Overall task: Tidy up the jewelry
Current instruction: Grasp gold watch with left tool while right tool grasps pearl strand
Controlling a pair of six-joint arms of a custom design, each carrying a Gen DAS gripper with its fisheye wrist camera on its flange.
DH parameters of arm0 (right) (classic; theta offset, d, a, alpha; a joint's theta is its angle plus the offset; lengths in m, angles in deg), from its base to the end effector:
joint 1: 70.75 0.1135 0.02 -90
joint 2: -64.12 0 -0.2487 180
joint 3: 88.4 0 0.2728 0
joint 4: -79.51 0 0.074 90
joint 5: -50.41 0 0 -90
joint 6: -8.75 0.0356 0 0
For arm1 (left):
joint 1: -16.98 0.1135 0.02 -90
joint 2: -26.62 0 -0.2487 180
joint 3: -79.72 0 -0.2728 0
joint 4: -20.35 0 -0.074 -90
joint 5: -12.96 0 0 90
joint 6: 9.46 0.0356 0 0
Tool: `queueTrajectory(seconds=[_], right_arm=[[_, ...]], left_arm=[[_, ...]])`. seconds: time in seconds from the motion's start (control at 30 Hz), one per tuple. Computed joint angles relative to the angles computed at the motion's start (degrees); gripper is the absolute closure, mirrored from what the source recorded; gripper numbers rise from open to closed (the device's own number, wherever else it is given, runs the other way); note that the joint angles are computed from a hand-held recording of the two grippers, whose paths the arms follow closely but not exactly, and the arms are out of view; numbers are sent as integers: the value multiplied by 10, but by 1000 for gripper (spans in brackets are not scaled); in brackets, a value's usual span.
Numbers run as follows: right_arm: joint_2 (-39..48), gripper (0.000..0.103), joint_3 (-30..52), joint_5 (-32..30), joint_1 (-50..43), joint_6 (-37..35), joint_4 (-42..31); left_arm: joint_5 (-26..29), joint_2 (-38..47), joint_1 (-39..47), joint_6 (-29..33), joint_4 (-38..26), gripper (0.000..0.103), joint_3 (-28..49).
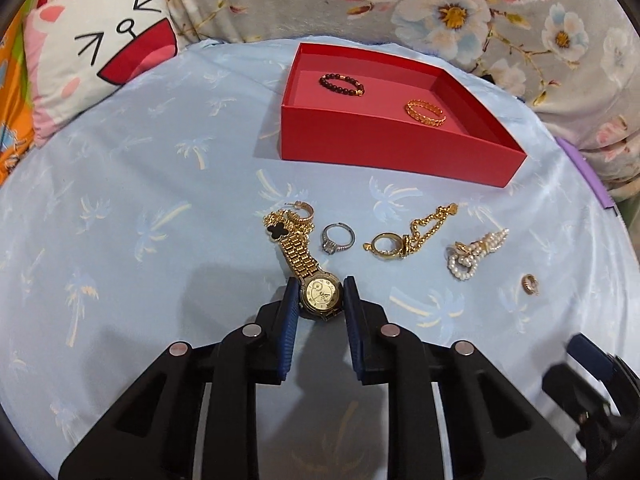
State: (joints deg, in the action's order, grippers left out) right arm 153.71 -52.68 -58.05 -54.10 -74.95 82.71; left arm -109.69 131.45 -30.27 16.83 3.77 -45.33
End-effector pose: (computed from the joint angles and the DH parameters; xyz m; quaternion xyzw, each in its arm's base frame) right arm 0.2338 0.0817 0.0585 -0.1376 0.9208 0.2141 0.2955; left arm 0.2184 -0.2080 0.0500 -0.1912 0.9216 -0.0054 0.3377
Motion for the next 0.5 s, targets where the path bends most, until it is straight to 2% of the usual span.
queueTrajectory(seconds=[0.13, 0.23, 0.5], right_arm=[[34, 31, 48, 3, 22, 16, -13], [73, 38, 89, -3, 37, 36, -20], [174, 53, 185, 38, 80, 78, -28]], left_arm=[[0, -36, -3, -7, 23, 82, -45], [-18, -40, -10, -21, 8, 82, -53], [-33, -35, -21, -34, 18, 82, -65]])
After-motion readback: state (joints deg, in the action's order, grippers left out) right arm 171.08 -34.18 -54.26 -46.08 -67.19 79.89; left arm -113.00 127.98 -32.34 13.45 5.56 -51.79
